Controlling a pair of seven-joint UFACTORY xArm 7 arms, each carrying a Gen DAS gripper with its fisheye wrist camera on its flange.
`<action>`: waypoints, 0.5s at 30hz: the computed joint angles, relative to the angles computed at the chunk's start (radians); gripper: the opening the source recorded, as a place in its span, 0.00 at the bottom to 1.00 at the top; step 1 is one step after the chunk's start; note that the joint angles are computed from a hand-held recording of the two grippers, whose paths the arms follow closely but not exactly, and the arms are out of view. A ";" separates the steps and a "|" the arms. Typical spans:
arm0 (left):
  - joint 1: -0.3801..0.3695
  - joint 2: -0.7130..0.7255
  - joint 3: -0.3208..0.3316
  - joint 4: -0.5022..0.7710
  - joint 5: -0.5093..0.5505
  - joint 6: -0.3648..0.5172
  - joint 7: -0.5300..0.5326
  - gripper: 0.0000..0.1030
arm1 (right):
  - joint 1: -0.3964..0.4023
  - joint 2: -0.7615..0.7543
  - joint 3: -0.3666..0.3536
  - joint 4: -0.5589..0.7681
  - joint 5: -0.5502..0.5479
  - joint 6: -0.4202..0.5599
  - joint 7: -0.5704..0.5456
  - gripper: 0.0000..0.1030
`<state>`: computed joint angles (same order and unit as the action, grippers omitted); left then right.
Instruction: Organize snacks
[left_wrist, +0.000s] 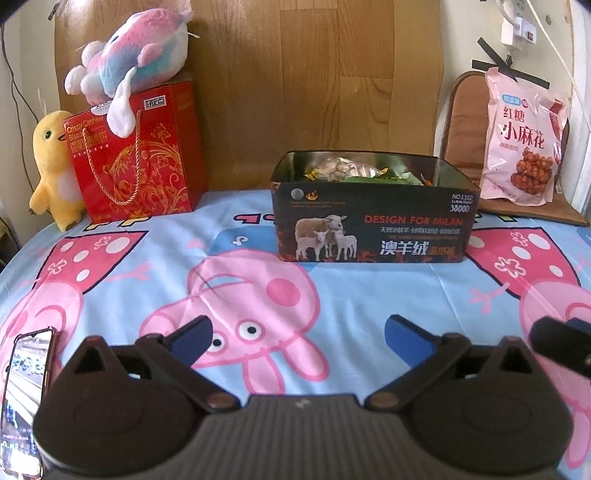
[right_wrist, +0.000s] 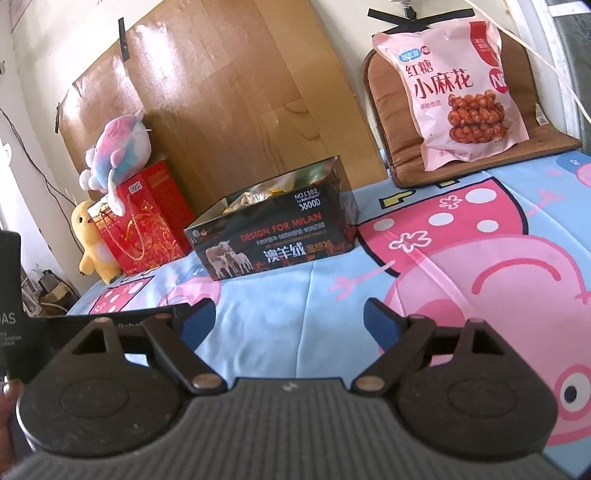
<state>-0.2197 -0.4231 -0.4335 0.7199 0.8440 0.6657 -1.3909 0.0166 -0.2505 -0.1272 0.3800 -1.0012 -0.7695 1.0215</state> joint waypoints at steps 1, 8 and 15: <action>0.000 0.002 -0.003 0.004 0.001 0.007 0.000 1.00 | -0.001 -0.003 -0.001 0.001 0.001 -0.002 0.002 0.92; -0.025 0.025 0.018 0.017 -0.044 -0.029 0.049 1.00 | 0.001 -0.025 0.009 -0.024 0.078 -0.007 -0.074 0.97; -0.039 0.046 0.021 0.037 -0.080 -0.033 0.088 1.00 | 0.011 -0.017 -0.010 -0.029 0.098 -0.024 -0.093 0.97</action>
